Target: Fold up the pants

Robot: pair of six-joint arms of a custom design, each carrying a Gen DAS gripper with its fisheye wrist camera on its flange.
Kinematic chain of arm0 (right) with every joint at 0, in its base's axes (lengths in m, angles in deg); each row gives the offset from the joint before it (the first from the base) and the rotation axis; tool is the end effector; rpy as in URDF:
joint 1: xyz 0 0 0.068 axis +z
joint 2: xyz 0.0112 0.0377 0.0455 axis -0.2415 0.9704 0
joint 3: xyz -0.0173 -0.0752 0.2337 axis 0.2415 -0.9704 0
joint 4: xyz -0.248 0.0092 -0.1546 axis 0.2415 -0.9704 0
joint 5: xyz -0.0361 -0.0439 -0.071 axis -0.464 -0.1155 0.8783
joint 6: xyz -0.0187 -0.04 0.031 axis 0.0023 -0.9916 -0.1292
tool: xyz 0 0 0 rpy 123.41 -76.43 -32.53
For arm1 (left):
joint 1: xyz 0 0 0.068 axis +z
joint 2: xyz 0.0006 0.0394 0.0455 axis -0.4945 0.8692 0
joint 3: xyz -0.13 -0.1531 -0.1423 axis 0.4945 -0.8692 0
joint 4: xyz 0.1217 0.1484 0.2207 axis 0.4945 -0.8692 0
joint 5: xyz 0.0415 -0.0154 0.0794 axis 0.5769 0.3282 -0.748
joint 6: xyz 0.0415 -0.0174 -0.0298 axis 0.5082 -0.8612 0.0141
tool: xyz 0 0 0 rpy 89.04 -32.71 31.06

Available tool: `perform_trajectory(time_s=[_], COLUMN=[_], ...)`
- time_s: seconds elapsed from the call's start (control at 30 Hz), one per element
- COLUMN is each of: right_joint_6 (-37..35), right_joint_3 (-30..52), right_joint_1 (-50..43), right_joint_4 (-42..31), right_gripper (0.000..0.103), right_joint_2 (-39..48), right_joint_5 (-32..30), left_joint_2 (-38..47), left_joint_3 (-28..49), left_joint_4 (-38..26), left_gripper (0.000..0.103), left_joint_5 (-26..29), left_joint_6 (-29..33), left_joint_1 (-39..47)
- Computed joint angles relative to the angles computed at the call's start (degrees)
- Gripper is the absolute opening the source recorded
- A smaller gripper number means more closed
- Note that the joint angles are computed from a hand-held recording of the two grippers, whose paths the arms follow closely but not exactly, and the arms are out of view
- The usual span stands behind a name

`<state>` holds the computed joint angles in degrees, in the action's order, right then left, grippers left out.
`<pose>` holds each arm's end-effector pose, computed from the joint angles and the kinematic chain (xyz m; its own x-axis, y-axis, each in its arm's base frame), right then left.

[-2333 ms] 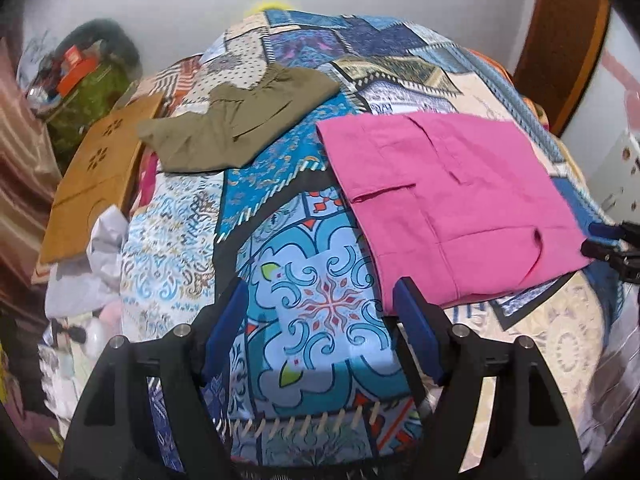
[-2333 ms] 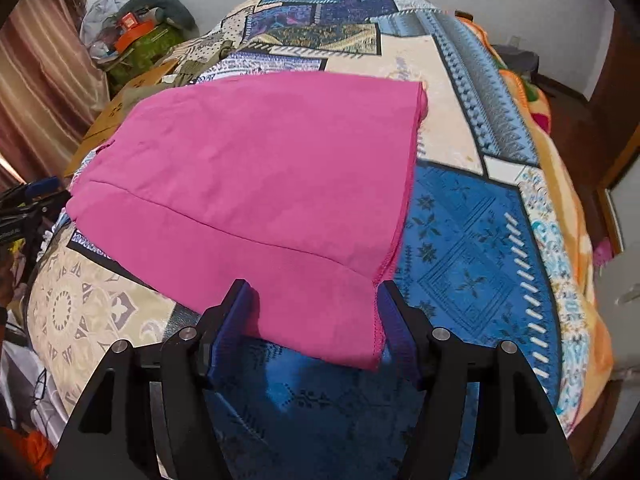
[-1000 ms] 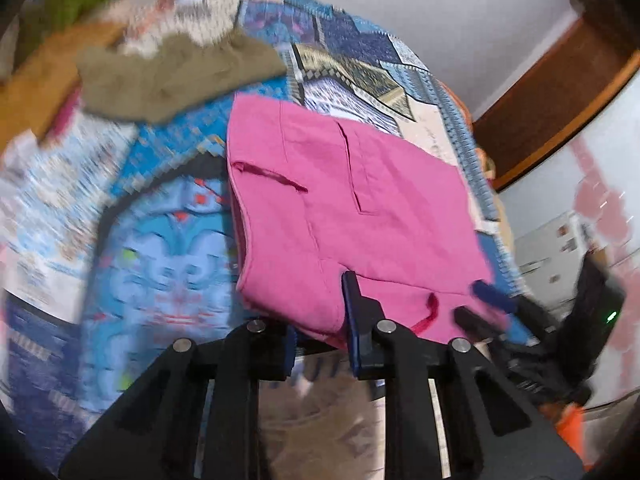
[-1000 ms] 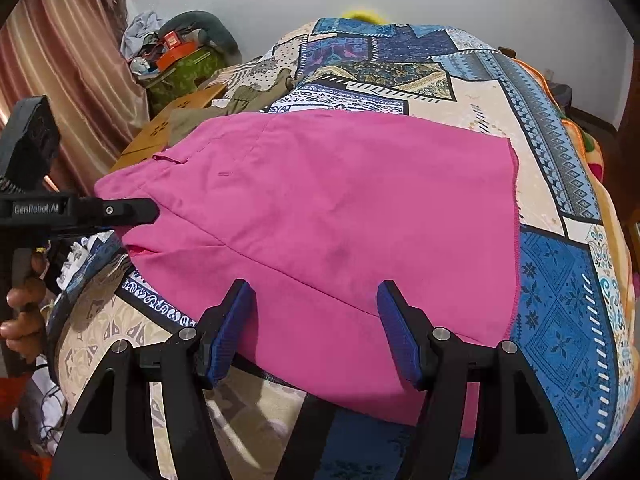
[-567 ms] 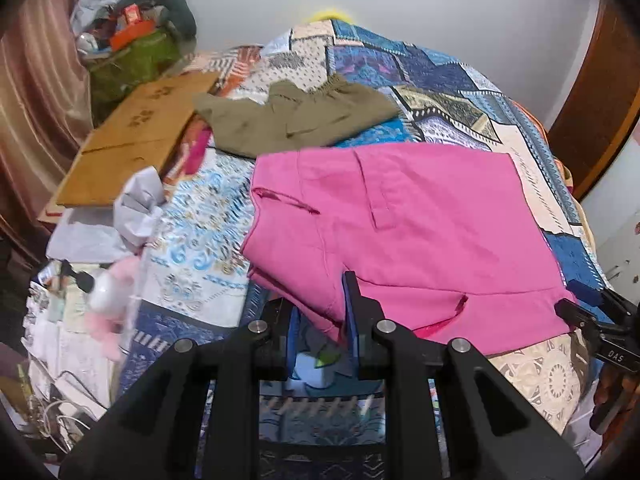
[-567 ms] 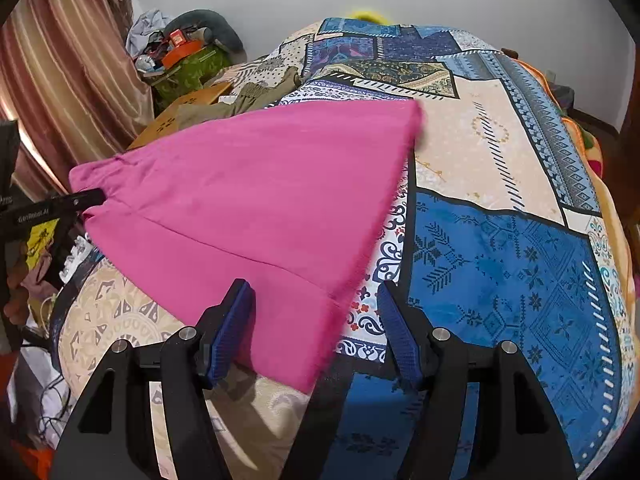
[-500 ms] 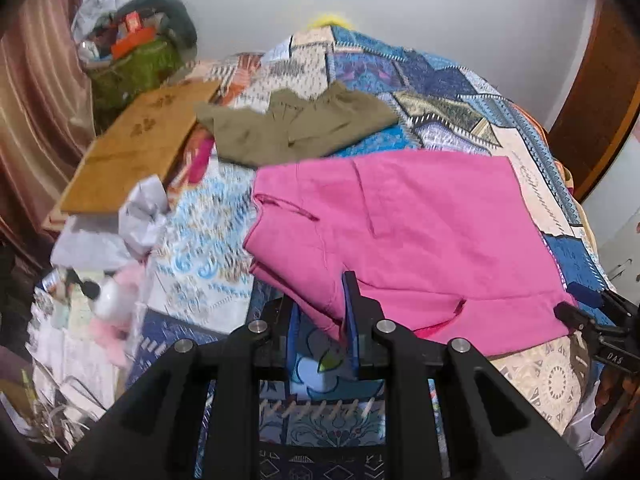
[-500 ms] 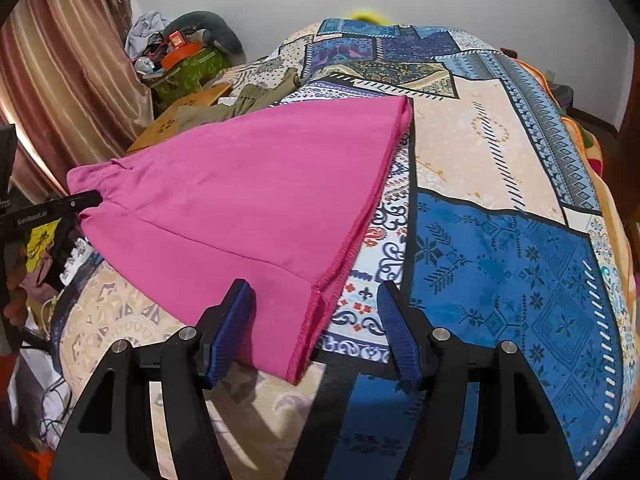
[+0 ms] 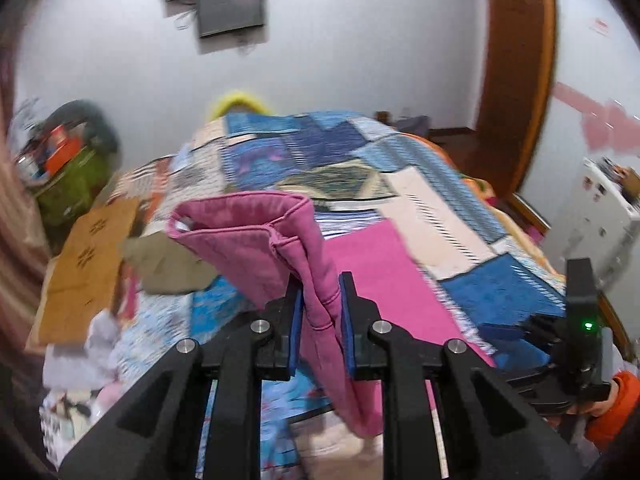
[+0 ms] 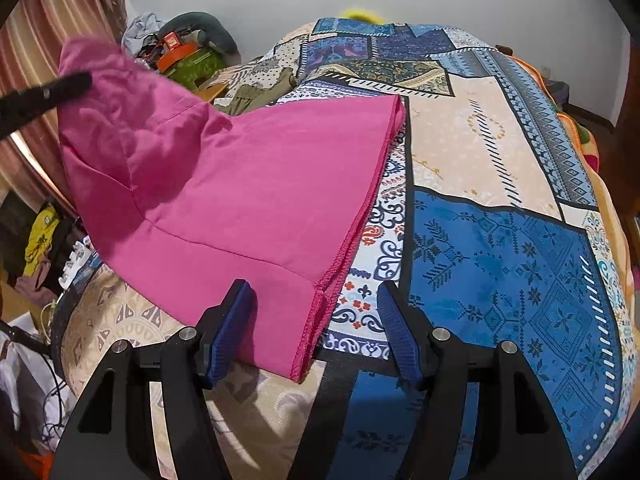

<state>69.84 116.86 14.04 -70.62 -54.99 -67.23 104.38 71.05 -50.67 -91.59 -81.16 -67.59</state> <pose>0.1225 0.0602 0.2542 -0.7856 0.1573 -0.5984 0.0068 0.9693 0.2460 0.2226 -0.1713 0.3437 -0.5321 0.4145 -0.7383 0.5855 0.8100 0.0327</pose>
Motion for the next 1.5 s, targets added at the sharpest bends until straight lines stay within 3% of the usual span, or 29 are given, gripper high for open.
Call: perform_trajectory(time_s=[0.43, 0.63, 0.7, 0.8, 0.87, 0.9, 1.03, 1.2, 1.33, 1.5], right_joint_6=[-3.4, -4.7, -5.3, -6.7, -7.7, -8.3, -9.6, -7.8, -6.2, -5.6], right_joint_3=[1.7, 1.4, 1.6, 2.4, 3.5, 4.0, 6.4, 7.2, 4.5, -0.4], right_joint_1=[-10.1, -14.1, -15.0, -16.5, -17.4, -18.3, -20.8, -15.4, -11.7, -13.4], right_joint_4=[-7.3, -9.9, -10.6, -10.5, -9.9, -9.5, -6.8, -2.1, 1.0, 2.0], right_gripper=[0.061, 0.061, 0.061, 0.061, 0.061, 0.061, 0.061, 0.061, 0.061, 0.061], right_joint_2=[-8.0, -10.6, -11.1, -10.7, -9.6, -9.1, -7.1, -2.9, -0.3, 0.2], right_joint_5=[-1.3, -2.7, -3.0, -3.3, -3.3, -3.9, -6.0, -3.9, -2.9, -6.9], left_joint_2=[16.3, 20.1, 20.2, 20.0, 18.2, 17.4, 15.8, 17.8, 22.8, 32.5], left_joint_3=[5.2, 5.9, 6.4, 7.5, 7.1, 7.0, 7.8, 9.7, 13.6, 21.3], left_joint_4=[-1.0, -1.0, -2.3, -4.2, -4.1, -4.1, -4.4, -3.3, -4.1, -4.9], left_gripper=[0.016, 0.017, 0.02, 0.036, 0.054, 0.056, 0.06, 0.061, 0.062, 0.062], left_joint_5=[9.4, 9.7, 8.8, 9.7, 9.8, 9.8, 8.8, 4.8, 4.5, 5.3], left_joint_6=[-4.3, -4.0, -2.2, 0.1, 0.2, 0.2, 0.8, 3.2, 5.5, 7.3], left_joint_1=[-7.9, -10.1, -11.1, -11.2, -10.8, -10.5, -7.9, -1.9, 2.9, 6.9])
